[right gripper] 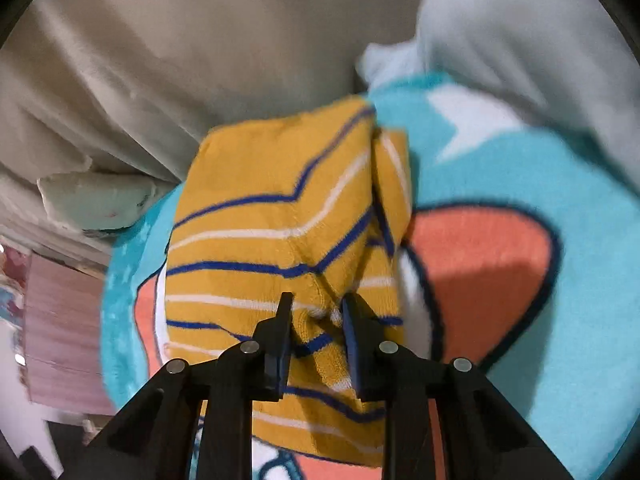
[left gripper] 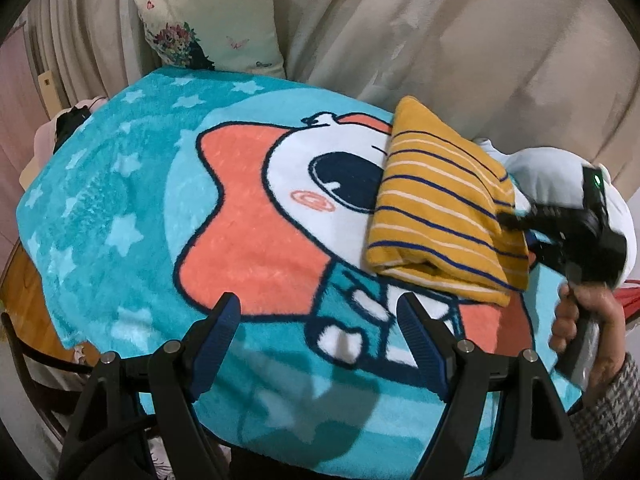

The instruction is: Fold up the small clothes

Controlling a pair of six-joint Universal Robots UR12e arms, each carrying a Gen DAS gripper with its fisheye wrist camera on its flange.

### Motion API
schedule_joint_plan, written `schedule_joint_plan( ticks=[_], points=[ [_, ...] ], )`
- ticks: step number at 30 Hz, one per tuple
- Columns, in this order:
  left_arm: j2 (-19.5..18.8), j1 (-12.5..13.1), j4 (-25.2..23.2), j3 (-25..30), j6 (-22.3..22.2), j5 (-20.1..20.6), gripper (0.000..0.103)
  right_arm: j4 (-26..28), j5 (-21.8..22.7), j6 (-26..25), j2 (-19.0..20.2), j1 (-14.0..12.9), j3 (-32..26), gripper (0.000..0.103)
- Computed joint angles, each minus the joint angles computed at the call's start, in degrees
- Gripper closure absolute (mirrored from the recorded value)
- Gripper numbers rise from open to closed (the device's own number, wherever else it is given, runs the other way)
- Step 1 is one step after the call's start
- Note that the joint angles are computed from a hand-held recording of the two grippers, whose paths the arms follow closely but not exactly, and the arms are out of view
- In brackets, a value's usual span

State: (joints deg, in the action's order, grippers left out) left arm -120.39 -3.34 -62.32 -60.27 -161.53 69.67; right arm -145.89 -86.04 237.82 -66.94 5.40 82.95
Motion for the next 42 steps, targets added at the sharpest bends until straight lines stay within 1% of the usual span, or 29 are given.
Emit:
schedule_joint_plan(
  ticks=[3,4,6,10,13,14,15,16,17,18,20,21,23,25,26,27,28,29,30,31,32,34,35,36,37,38,39,40,42],
  points=[
    [-1.3,0.1,-1.4,1.8,-0.7,-0.4,0.023,-1.1,3.5,1.7,-1.7,-0.2,3.1,0.090],
    [-1.7,0.0,-1.8,2.4,-0.9,-0.5,0.023,-0.5,3.7,2.2,-2.1,0.0,3.5,0.092],
    [-2.5,0.0,-2.9,3.6,-1.5,-0.7,0.023,1.6,3.1,1.8,-2.5,0.1,3.6,0.092],
    [-3.6,-0.2,-4.0,5.1,-1.1,-1.2,0.023,6.6,-1.0,-3.2,-2.2,1.3,0.0,0.091],
    [-3.9,-0.3,-3.9,5.5,-0.5,-1.1,0.023,10.6,-7.4,-5.4,-1.9,3.1,-3.1,0.089],
    [-4.1,-0.3,-3.7,5.6,-0.6,-0.9,0.023,10.2,-9.0,-6.4,-1.6,3.7,-3.8,0.089],
    [-4.3,-0.3,-3.5,5.8,-0.9,-0.8,0.023,8.9,-9.6,-7.5,-1.1,4.2,-4.4,0.089],
    [-4.4,-0.3,-3.5,5.9,-1.2,-0.8,0.023,7.8,-9.3,-8.5,-0.4,4.6,-5.3,0.089],
    [-4.6,-0.3,-3.4,6.2,-1.7,-0.8,0.023,7.4,-8.4,-9.1,0.1,4.7,-5.8,0.085],
    [-4.8,-0.2,-3.4,6.4,-2.2,-0.8,0.023,7.4,-6.7,-9.7,1.2,4.8,-7.0,0.084],
    [-4.9,-0.1,-3.5,6.6,-3.1,-1.2,0.023,6.6,-4.6,-9.2,2.9,4.8,-8.4,0.083],
    [-4.9,0.0,-3.4,6.5,-3.2,-1.3,0.023,8.1,-5.8,-8.9,3.6,5.1,-9.4,0.083],
    [-4.3,0.2,-2.4,5.7,-2.8,-1.2,0.023,11.7,-10.0,-7.4,4.1,5.9,-10.6,0.083],
    [-3.5,0.4,-0.2,4.1,-2.7,-0.9,0.023,14.0,-13.6,-8.4,3.4,6.7,-10.0,0.083],
    [-3.2,0.6,0.9,3.5,-2.7,-0.7,0.023,15.8,-16.2,-8.7,3.0,7.2,-9.7,0.083],
    [-2.9,0.7,1.8,3.0,-2.8,-0.5,0.023,19.0,-19.4,-8.3,2.2,7.6,-9.0,0.083],
    [-2.5,0.9,3.1,2.2,-3.1,-0.3,0.023,20.4,-20.3,-7.0,1.2,7.4,-7.5,0.083],
    [-2.2,1.0,4.0,1.7,-3.4,-0.1,0.023,21.6,-19.8,-5.1,0.4,7.1,-6.4,0.083],
    [-1.9,1.2,4.9,1.3,-3.5,0.0,0.023,22.4,-19.3,-2.0,-1.0,6.6,-4.6,0.083],
    [-1.6,1.3,5.8,0.7,-3.6,0.1,0.023,21.0,-19.1,-0.8,-1.9,6.4,-3.3,0.083],
    [-1.2,1.4,7.0,-0.1,-3.4,0.3,0.023,18.7,-20.2,-0.2,-2.9,6.5,-2.2,0.083],
    [-0.6,1.5,8.6,-1.3,-3.1,0.6,0.023,14.7,-23.1,-2.4,-2.9,6.8,-2.8,0.083],
    [-0.4,1.5,9.4,-1.8,-2.9,0.7,0.023,12.7,-23.7,-3.8,-2.6,6.9,-3.4,0.081],
    [-0.2,1.4,9.7,-2.1,-2.5,0.6,0.023,10.2,-24.0,-5.9,-1.9,6.9,-4.4,0.078],
    [-0.2,1.4,9.7,-2.2,-2.1,0.4,0.023,8.5,-24.0,-8.1,-1.0,6.9,-5.8,0.065],
    [-0.2,1.3,9.4,-2.1,-1.7,0.1,0.023,7.2,-23.4,-10.0,0.1,6.6,-7.4,0.053],
    [-0.2,1.3,9.1,-2.1,-1.4,-0.3,0.023,5.6,-21.5,-11.6,1.6,5.9,-9.2,0.052],
    [-0.2,1.2,8.9,-2.1,-1.3,-0.6,0.023,5.2,-19.7,-12.2,2.6,5.3,-10.3,0.052],
    [-0.2,1.1,8.6,-2.2,-1.2,-1.6,0.023,6.8,-14.6,-11.6,5.1,3.5,-13.2,0.052]
  ],
)
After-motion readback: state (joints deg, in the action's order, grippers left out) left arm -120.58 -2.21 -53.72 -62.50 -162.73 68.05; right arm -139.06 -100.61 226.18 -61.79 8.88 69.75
